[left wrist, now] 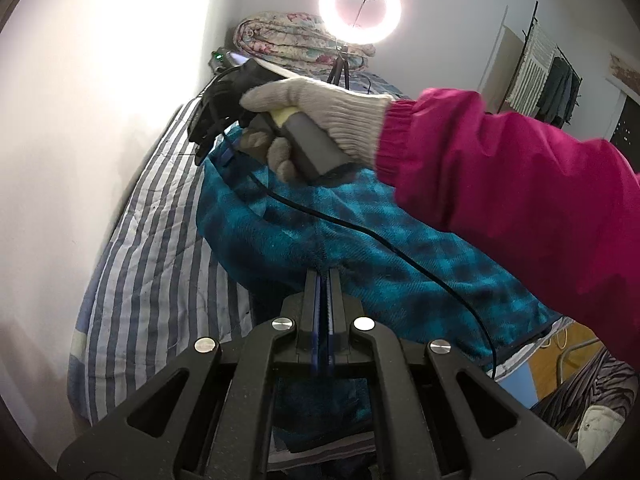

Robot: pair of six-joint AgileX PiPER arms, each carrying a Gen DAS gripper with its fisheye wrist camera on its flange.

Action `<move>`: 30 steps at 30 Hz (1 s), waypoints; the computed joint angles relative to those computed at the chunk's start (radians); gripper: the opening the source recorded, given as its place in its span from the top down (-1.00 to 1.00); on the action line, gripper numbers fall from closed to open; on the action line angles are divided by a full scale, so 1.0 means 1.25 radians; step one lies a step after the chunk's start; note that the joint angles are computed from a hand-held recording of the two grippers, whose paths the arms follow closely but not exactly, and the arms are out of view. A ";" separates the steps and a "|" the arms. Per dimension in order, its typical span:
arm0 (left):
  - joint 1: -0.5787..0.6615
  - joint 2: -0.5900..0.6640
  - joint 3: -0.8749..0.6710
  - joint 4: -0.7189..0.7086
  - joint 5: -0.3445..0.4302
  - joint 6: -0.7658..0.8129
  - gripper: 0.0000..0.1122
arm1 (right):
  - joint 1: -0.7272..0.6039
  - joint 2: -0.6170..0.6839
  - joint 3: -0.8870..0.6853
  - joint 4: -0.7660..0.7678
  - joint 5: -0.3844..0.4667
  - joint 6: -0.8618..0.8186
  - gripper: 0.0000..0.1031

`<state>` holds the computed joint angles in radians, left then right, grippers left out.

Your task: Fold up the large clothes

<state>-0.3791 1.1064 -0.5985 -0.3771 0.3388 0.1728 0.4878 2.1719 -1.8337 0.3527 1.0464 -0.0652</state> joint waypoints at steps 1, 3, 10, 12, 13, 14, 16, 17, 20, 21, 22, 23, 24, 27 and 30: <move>-0.004 -0.001 -0.003 0.011 0.003 -0.011 1.00 | 0.007 0.014 -0.019 -0.011 0.007 0.010 0.22; -0.016 -0.013 -0.008 0.040 0.006 -0.038 1.00 | 0.017 0.030 -0.043 -0.024 0.016 0.028 0.23; -0.068 -0.032 -0.007 0.222 0.002 -0.214 1.00 | 0.023 0.032 -0.056 -0.050 -0.030 0.063 1.00; -0.099 -0.039 -0.006 0.310 0.000 -0.301 1.00 | 0.002 -0.013 -0.013 -0.018 -0.063 0.036 1.00; -0.120 -0.044 -0.005 0.368 0.001 -0.359 1.00 | -0.011 -0.036 0.007 0.003 -0.076 0.020 1.00; -0.141 -0.041 -0.010 0.432 0.006 -0.416 1.00 | -0.033 -0.065 0.034 0.041 -0.091 -0.007 1.00; -0.195 -0.037 -0.021 0.558 0.025 -0.541 1.00 | -0.080 -0.119 0.084 0.117 -0.107 -0.066 1.00; -0.222 -0.034 -0.027 0.602 0.036 -0.587 1.00 | -0.104 -0.145 0.109 0.147 -0.114 -0.093 1.00; -0.302 -0.014 -0.043 0.713 0.065 -0.705 1.00 | -0.188 -0.225 0.213 0.248 -0.128 -0.183 1.00; -0.330 -0.005 -0.049 0.747 0.077 -0.739 1.00 | -0.217 -0.248 0.240 0.267 -0.121 -0.210 1.00; -0.353 0.003 -0.053 0.773 0.087 -0.764 1.00 | -0.254 -0.274 0.278 0.287 -0.122 -0.243 1.00; -0.375 0.011 -0.056 0.795 0.095 -0.787 1.00 | -0.291 -0.292 0.308 0.303 -0.118 -0.268 1.00; -0.404 0.023 -0.060 0.818 0.106 -0.810 1.00 | -0.321 -0.299 0.330 0.322 -0.113 -0.288 1.00; -0.459 0.047 -0.062 0.852 0.126 -0.851 1.00 | -0.413 -0.326 0.442 0.390 -0.109 -0.371 1.00; -0.465 0.066 -0.051 0.790 0.108 -0.803 1.00 | -0.455 -0.319 0.539 0.391 -0.148 -0.423 0.96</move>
<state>-0.9605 1.1883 -0.6622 0.6108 0.4742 -0.8314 -0.0810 1.7731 -1.1604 0.8418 0.8612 -0.5942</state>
